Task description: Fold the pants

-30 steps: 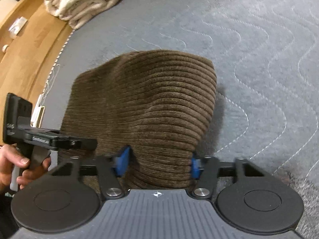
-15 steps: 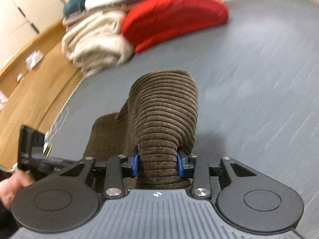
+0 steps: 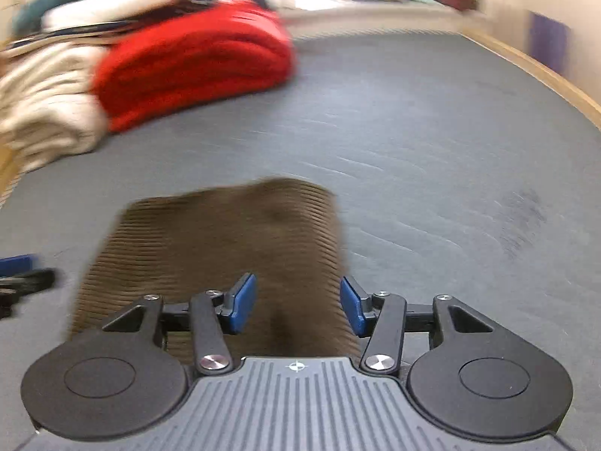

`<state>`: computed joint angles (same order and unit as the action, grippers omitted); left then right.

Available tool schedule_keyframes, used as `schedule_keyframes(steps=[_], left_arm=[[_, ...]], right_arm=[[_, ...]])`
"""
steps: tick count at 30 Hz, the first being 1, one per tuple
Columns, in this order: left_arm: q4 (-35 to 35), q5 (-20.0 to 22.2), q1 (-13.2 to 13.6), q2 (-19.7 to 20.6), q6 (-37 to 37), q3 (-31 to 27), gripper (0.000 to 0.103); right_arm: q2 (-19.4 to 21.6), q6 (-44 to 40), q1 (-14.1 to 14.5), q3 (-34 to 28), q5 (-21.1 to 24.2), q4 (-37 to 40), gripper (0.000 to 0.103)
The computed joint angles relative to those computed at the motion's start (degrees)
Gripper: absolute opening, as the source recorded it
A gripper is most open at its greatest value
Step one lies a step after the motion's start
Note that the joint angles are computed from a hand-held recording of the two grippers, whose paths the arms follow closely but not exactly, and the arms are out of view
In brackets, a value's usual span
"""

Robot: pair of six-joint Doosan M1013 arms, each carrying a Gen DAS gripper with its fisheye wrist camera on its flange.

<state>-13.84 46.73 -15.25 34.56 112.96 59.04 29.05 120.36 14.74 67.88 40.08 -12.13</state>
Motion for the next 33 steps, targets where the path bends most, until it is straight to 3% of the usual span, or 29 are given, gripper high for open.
schedule_keyframes(steps=[2, 3, 4, 6, 9, 11, 12, 14, 16, 18, 20, 22, 24, 26, 29, 33], left_arm=[[6.2, 9.1, -0.6, 2.4, -1.3, -2.5, 0.04], [7.4, 11.8, -0.6, 3.1, -1.8, -3.3, 0.04], [7.1, 11.9, -0.4, 2.9, -1.9, -3.1, 0.04], [6.1, 10.0, -0.3, 2.2, -1.4, -2.9, 0.04], [-1.3, 6.5, 1.2, 0.3, 2.6, 0.3, 0.04], [3.1, 13.2, 0.7, 2.4, -0.7, -1.7, 0.045], [5.5, 13.9, 0.4, 2.3, -0.5, -0.9, 0.045], [8.8, 9.8, -0.6, 0.7, 1.0, 1.5, 0.047], [10.9, 6.0, -1.4, -1.4, -0.3, 3.1, 0.048], [7.8, 0.7, -1.1, -4.2, -0.2, 5.7, 0.058], [5.3, -4.5, -0.8, -6.7, -0.9, 8.0, 0.084], [8.1, -11.8, -1.6, -10.3, -5.2, 11.8, 0.086], [10.0, -15.2, -2.1, -12.7, -7.8, 14.0, 0.086], [7.5, -15.7, -1.9, -14.9, -6.8, 15.7, 0.089], [9.4, -15.4, -2.6, -17.6, -11.5, 18.8, 0.099], [15.2, -11.0, -4.2, -18.2, -22.2, 20.5, 0.103]], right_arm=[[1.3, -6.2, 0.0, -1.7, 5.7, 3.1, 0.053], [2.9, -7.4, 0.0, -3.7, 12.4, 4.2, 0.053], [3.8, -7.5, 0.0, -4.6, 16.0, 4.6, 0.053], [3.5, -6.1, 0.3, -4.0, 15.6, 3.2, 0.053], [1.6, -8.5, 0.2, -1.3, 9.5, 5.5, 0.053], [2.9, -8.5, 0.8, -1.9, 13.9, 2.6, 0.054], [3.0, -8.5, 0.9, -1.6, 14.0, 2.3, 0.054], [2.8, -8.7, 1.1, -1.7, 13.4, 1.9, 0.055], [1.3, -8.6, 1.0, -0.1, 11.6, 1.4, 0.055], [-0.7, -6.4, 0.8, 1.9, 7.3, 1.3, 0.056], [-2.7, -2.5, 1.2, 3.8, 2.6, -2.0, 0.056], [-4.8, 1.2, 1.5, 5.5, -1.7, -5.4, 0.057], [-7.5, 5.4, 1.7, 7.9, -7.1, -8.5, 0.062], [-9.7, 6.6, 1.6, 10.0, -11.3, -9.2, 0.069], [-12.6, 7.1, 1.5, 13.1, -15.9, -11.3, 0.08], [-15.4, 10.4, 1.4, 18.2, -18.4, -14.4, 0.083]])
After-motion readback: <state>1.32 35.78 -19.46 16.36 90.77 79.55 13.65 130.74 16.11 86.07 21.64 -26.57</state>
